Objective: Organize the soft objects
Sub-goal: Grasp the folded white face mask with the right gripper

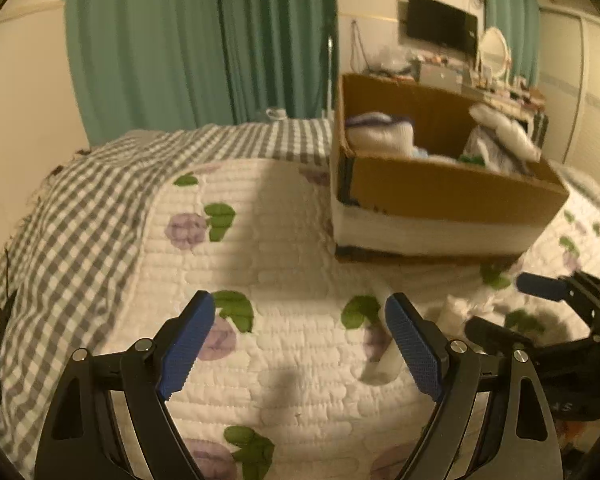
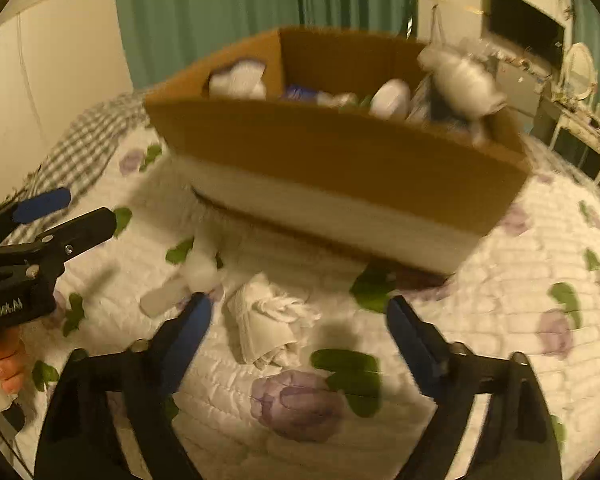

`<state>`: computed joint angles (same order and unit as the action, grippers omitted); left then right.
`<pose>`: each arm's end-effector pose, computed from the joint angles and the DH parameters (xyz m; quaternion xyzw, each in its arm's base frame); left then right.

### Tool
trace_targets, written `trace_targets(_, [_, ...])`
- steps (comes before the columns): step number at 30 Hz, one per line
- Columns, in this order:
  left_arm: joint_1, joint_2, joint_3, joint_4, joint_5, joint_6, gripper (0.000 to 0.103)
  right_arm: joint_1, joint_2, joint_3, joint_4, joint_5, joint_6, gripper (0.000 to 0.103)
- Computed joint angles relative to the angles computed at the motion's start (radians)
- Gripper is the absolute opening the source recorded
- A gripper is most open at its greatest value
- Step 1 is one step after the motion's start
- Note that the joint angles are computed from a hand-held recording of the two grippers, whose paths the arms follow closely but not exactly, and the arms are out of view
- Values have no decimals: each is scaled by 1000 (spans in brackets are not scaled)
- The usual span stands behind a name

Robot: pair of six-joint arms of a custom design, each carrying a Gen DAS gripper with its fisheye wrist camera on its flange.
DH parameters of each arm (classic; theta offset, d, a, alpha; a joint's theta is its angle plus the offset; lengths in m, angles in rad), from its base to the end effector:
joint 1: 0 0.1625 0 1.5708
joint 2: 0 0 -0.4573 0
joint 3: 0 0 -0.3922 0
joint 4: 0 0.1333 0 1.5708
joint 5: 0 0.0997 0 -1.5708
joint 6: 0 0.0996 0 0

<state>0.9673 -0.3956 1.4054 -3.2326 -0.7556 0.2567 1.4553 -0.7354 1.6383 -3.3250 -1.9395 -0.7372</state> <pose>-0.2570 -0.7354 0.0128 0.2472 0.8434 -0.3544 0.3192 0.0141 -0.7240 0.1751 0.2018 -0.8756 0.3005 0.3199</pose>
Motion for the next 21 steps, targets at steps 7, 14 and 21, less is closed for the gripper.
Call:
trace_targets(7, [-5,40,-11,-71,13,87,88,-10,-9,1,55,34,1,34])
trace_targets(14, [4,36,-28,45,-35,6,88,-28,-49,29,-6,62,102,33])
trace_targets(21, [12,98,-135,192,-39,-20,88,-21,-41,22,-18,42,97,33])
